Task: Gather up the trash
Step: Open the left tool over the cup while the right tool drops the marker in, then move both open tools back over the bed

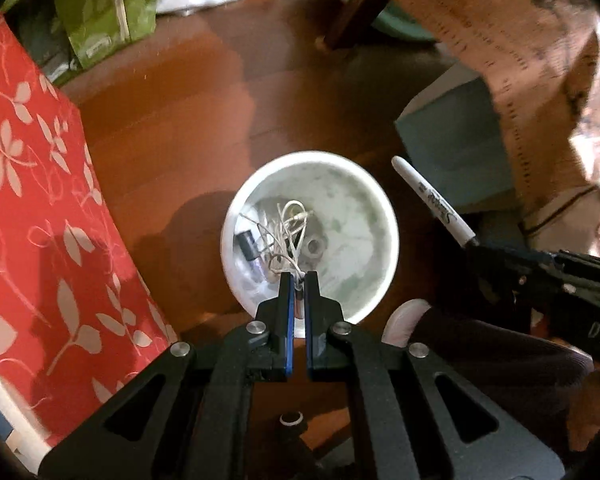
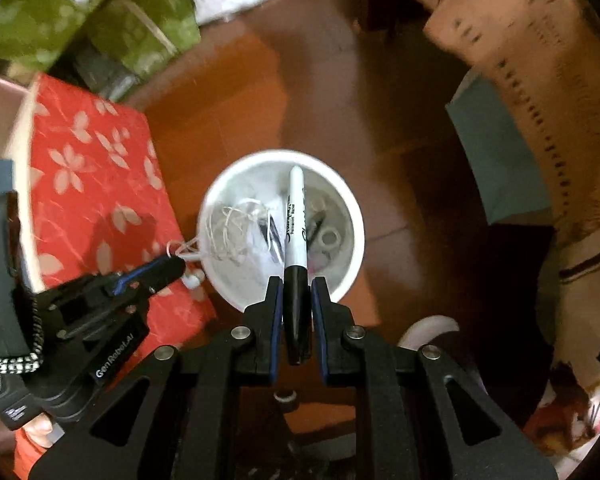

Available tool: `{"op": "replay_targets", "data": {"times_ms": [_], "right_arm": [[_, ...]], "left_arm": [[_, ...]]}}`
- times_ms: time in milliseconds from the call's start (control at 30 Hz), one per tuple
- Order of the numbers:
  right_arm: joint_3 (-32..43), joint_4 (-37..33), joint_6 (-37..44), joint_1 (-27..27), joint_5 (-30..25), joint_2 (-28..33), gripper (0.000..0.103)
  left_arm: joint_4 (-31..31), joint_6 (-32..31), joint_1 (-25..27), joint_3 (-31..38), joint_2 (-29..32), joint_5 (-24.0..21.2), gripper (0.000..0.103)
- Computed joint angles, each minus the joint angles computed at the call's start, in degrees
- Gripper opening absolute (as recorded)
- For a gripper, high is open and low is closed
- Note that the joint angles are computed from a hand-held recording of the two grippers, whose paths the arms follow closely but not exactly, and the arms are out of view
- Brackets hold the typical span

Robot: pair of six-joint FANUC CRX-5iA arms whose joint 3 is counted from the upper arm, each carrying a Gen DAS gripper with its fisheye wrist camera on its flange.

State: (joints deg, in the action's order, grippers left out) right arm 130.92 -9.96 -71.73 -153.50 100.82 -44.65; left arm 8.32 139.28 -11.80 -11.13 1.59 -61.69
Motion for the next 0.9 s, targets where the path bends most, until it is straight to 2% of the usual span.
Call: {"op": "replay_targets", "data": {"times_ms": [133, 267, 333, 367, 700, 900], "right_arm": [[-2.6, -0.1, 0.5, 0.5, 3.1, -2.6, 0.014], [-2.4, -2.4, 1.0, 0.2, 2.9, -2.7, 0.017], [-1.8, -2.5, 1.0, 0.0, 2.5, -2.3, 0.036], [-1.3, -2.6, 0.9, -0.1, 2.1, -1.9, 0.037], [2.7, -1.3, 2.1, -0.3, -3.6, 2.9, 0.037], [6.7, -2.2, 4.1, -1.6, -7.7, 7.7, 0.037]], "left_arm": [[1.3, -0.2, 0.1, -0.4, 2.0, 0.5, 0.002], [1.8, 0.2, 0.0, -0.3, 2.7, 0.5, 0.002], [1.9, -0.1, 0.0, 0.1, 2.8, 0.2, 0.002], [1.7, -0.3, -0.2, 0.5, 3.0, -0.3, 0.004], [-2.6, 2.3, -1.5, 4.5, 0.6, -4.6, 0.009], [-8.8, 4.7, -3.9, 11.4, 0.0, -9.8, 0.014]]}}
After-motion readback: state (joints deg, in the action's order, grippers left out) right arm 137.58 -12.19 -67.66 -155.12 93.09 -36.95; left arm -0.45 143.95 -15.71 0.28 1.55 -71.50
